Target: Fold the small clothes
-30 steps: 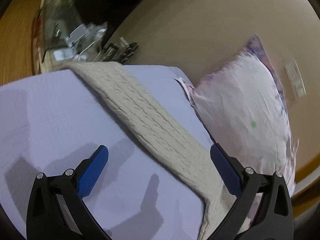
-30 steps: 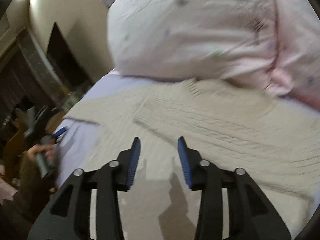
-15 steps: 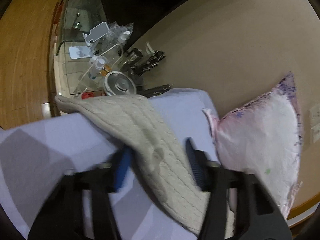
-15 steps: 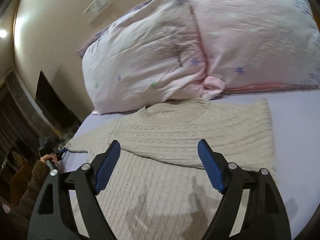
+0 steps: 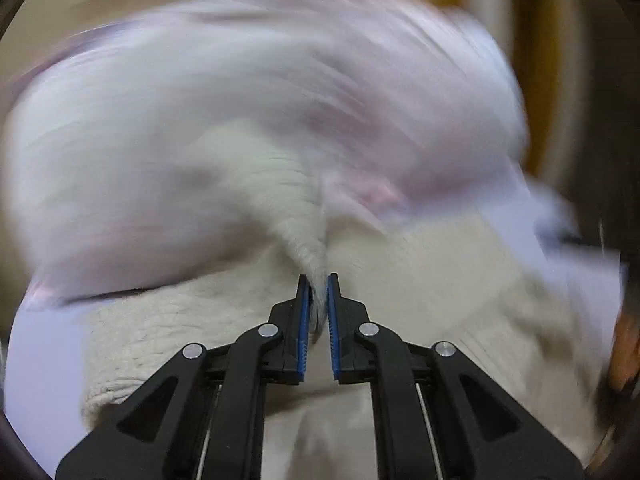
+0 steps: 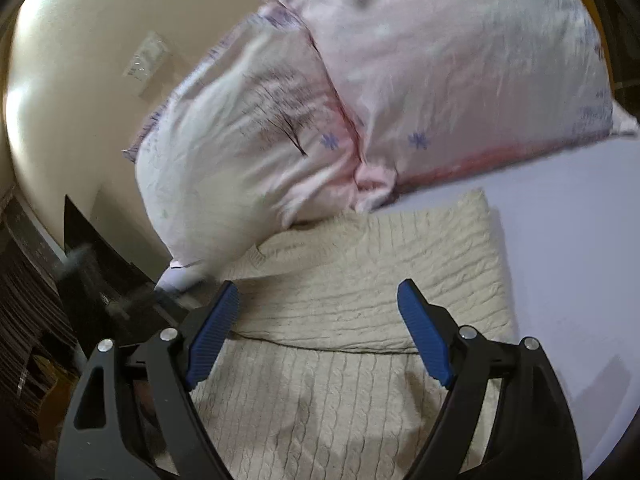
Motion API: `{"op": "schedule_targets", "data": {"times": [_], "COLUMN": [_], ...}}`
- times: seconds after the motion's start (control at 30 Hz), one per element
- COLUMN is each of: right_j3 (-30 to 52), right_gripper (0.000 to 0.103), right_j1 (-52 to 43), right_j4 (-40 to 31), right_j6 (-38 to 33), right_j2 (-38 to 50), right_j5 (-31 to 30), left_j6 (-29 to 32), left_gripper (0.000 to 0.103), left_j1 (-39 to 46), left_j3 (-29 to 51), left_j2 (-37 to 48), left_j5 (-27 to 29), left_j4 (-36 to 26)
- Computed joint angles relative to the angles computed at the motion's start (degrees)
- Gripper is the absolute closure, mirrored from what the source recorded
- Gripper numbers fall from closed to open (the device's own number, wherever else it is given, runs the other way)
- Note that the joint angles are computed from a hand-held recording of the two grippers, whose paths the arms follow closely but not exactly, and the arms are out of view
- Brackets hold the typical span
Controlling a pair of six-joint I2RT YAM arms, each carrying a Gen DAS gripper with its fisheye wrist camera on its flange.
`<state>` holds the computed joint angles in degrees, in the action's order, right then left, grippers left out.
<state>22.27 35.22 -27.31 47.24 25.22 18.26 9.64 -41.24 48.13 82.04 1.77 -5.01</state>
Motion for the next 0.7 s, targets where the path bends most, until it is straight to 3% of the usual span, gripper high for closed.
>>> {"op": "schedule_targets", "data": {"times": [0.07, 0.13, 0.17, 0.2, 0.27, 0.33, 0.4, 0.53, 0.6, 0.63, 0.7], "right_j3": [-1.53, -3.21, -3.95, -4.43, -5.71, -6.74, -6.94, -8.16, -7.99, -7.69, -8.08], "right_gripper": [0.022, 0.025, 0.029, 0.032, 0.043, 0.049, 0.050, 0.052, 0.073, 0.091, 0.091], "right_j1": [-5.73, -10.06, -13.19, -15.15, -19.20, -22.24, -21.60, -22.81, -23.84, -23.81, -23.48], "right_j4": [0.58, -0.30, -0.92, -1.09, -0.22, 1.87, 4.24, 13.24, 18.54, 19.75, 18.45], "right_j6": [-0.29, -0.36, -0.97, -1.23, -1.08, -1.11, 0.19, 1.01, -0.57, -1.66, -0.90], "right_j2": [-0.12, -2.17, -2.98, -2.70, -0.93, 2.00, 6.84, 14.84, 19.64, 21.14, 17.62], "right_j5": [-5.75, -9.69, -12.22, -13.50, -16.74, -20.22, -19.23, -19.68, -20.55, -20.25, -18.72], "left_j6": [1.81, 1.63, 0.99, 0.40, -0.72, 0.14, 1.42, 6.54, 9.84, 12.72, 18.52], "left_gripper": [0.094, 0.093, 0.082, 0.059, 0.040, 0.040, 0.040, 0.040, 0.040, 0.040, 0.040], "left_j1": [-8.34, -9.54, -8.53, -6.26, 0.92, 9.57, 19.98, 37.20, 45.33, 49.68, 56.96], "left_j3": [-0.19, -3.15, -5.53, -7.81, -12.18, -14.05, -15.70, -16.41, -15.61, -14.92, -13.71], "left_j2": [4.36, 1.66, -2.19, -6.28, -15.28, -21.04, -26.43, -27.61, -25.83, -24.43, -20.99], "left_j5": [-5.23, -5.06, -4.14, -2.50, 2.01, 7.53, 15.10, 25.87, 31.93, 35.28, 41.33], "left_j4": [0.17, 0.65, 0.32, -0.18, -2.28, -6.87, -14.16, -23.40, -27.41, -29.76, -34.63]}}
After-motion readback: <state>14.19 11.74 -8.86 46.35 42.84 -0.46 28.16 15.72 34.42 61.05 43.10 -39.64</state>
